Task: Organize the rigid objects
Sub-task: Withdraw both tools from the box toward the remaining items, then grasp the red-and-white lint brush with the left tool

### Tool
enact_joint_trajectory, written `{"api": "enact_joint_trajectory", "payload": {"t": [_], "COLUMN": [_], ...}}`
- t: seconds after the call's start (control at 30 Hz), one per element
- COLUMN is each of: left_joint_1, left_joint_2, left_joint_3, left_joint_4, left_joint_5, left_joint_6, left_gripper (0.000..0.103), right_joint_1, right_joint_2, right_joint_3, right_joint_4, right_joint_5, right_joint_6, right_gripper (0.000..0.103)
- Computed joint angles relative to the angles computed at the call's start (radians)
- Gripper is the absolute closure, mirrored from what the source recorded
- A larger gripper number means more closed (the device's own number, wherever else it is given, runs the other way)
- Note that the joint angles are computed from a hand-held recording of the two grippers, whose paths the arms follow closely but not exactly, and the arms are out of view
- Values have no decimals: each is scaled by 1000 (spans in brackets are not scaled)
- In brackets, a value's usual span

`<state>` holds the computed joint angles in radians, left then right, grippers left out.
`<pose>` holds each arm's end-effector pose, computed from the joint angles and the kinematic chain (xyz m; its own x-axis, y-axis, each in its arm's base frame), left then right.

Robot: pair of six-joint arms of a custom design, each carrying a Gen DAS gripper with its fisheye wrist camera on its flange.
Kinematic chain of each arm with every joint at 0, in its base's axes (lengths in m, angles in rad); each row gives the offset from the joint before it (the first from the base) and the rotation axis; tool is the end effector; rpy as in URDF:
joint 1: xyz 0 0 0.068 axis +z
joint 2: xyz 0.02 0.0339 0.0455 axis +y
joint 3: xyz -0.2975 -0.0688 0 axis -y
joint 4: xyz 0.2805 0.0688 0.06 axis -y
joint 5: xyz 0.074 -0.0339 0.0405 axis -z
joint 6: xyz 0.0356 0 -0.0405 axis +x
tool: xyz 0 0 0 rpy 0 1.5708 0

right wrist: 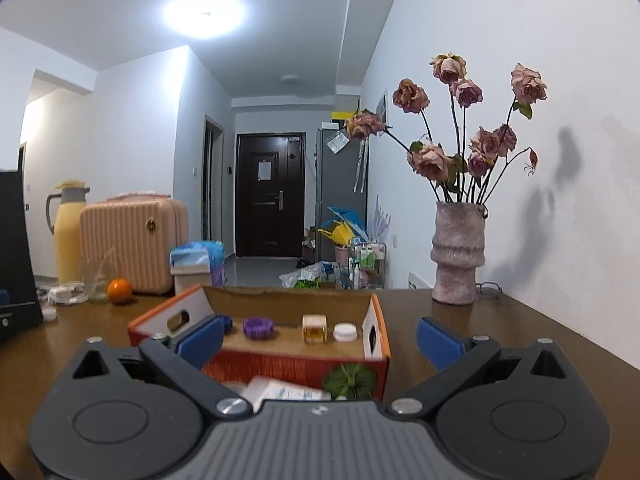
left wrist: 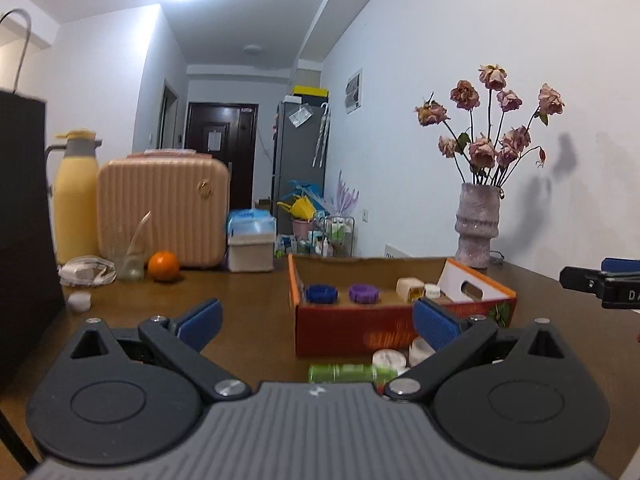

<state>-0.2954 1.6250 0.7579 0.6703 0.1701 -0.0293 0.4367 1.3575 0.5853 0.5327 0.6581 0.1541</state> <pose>0.3525 -0.1136 0.2142 -0.2000 0.0307 -0.9793 0.4401 0.8958 -0.0618 0.2802 0.1068 0.2273 -0.1811 0.0495 -0.9822 0.2344 0.9721 0.0057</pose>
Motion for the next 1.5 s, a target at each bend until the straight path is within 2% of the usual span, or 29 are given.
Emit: {"api": "enact_joint_trajectory", "payload": {"t": [0.1,0.33,0.47,0.53,0.67,0.77,0.87,0.93,1.03,1.1,1.17,1.2,1.23,1.27,1.33,1.4,1.47,1.5], "left_joint_1": [14,29,47,58,82,66,39,9,-38,-57,-68,-72,-73,-77,-89,-96,-107,-113], "left_joint_2": [-40,-191,-313,-371,-451,-460,-438,-401,-317,-256,-197,-162,-132,-95,-28,48,111,146], "left_joint_3": [-67,-256,-388,-424,-431,-406,-388,-366,-304,-244,-181,-140,-107,-65,18,107,189,231], "left_joint_4": [4,24,52,11,-149,-233,-247,-245,-262,-289,-306,-318,-324,-334,-360,-378,-412,-423], "left_joint_5": [3,25,37,42,85,91,80,48,-3,-24,-31,-26,-17,-10,-5,18,16,14], "left_joint_6": [9,34,112,112,114,112,108,115,124,99,45,17,1,-17,-46,-80,-101,-101], "left_gripper": [0,0,0,0,0,0,0,0,0,0,0,0,0,0,0,5,20,22], "right_joint_1": [54,238,366,418,527,586,596,576,484,403,334,295,245,195,94,0,-86,-123], "right_joint_2": [-19,-51,-85,-109,-155,-177,-225,-263,-314,-295,-233,-208,-187,-169,-132,-76,-12,24], "right_joint_3": [-42,-146,-198,-220,-249,-235,-231,-245,-279,-271,-237,-221,-199,-179,-135,-75,-35,-19], "right_joint_4": [-11,-47,-76,-99,-187,-363,-499,-515,-417,-367,-344,-333,-332,-330,-334,-357,-319,-285], "right_joint_5": [55,174,284,319,402,475,488,463,344,264,231,197,136,70,-64,-175,-279,-319], "right_joint_6": [6,124,226,291,419,546,621,622,523,478,449,429,410,399,396,412,427,435], "right_gripper": [0,0,0,0,0,0,0,0,0,1,3,8,20,28,53,65,72,76]}}
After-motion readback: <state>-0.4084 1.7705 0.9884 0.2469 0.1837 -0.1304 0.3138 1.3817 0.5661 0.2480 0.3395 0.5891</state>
